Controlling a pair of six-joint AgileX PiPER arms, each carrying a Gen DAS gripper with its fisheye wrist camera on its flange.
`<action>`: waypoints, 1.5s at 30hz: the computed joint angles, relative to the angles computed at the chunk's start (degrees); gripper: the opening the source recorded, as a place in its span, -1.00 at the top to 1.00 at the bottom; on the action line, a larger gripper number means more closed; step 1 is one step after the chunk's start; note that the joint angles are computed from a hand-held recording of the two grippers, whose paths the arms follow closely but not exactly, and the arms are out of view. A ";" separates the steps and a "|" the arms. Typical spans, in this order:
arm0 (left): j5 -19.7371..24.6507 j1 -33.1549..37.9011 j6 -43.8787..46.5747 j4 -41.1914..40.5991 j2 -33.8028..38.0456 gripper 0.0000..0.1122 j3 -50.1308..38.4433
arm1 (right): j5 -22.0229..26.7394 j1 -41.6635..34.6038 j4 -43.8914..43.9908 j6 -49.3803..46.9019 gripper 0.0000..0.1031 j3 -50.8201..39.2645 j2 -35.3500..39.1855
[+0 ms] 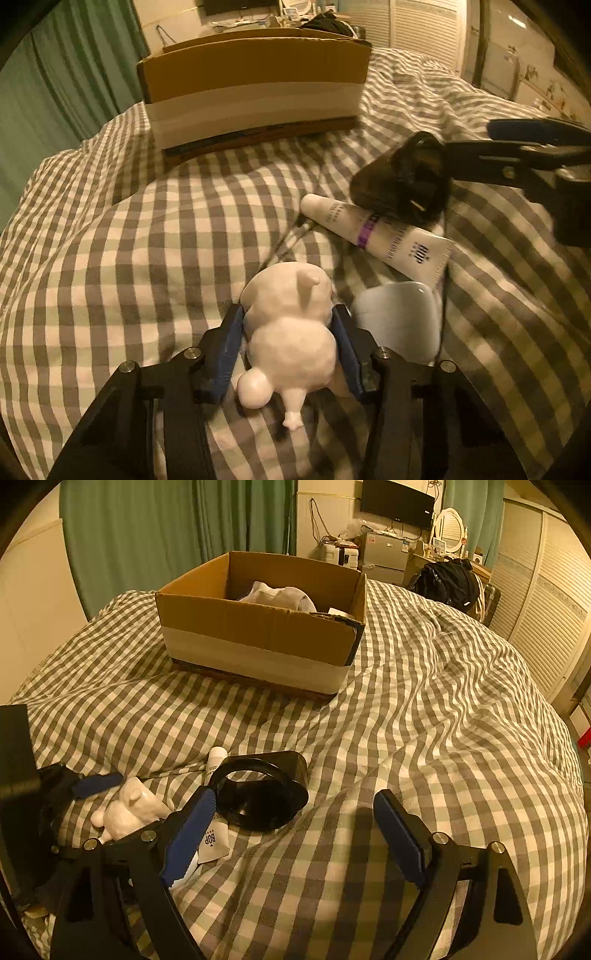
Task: Organize objects
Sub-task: 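Grasp the white figurine with the left tool, then grasp the black lens hood with the right tool while the left tool holds the figurine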
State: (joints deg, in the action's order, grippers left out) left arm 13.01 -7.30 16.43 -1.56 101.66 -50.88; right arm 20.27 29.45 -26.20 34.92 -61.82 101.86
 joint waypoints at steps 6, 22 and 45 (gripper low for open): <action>1.78 2.07 8.95 -10.21 -1.71 0.12 -0.14 | 0.28 0.41 -2.35 2.21 -0.70 0.14 0.13; 8.70 7.16 24.90 -28.09 -6.25 0.12 -2.79 | 1.92 1.47 -1.43 -0.21 -0.70 -3.63 1.46; 15.13 11.26 31.06 -33.21 -11.08 0.12 0.14 | 6.54 0.53 15.23 -17.95 -0.49 -10.68 9.52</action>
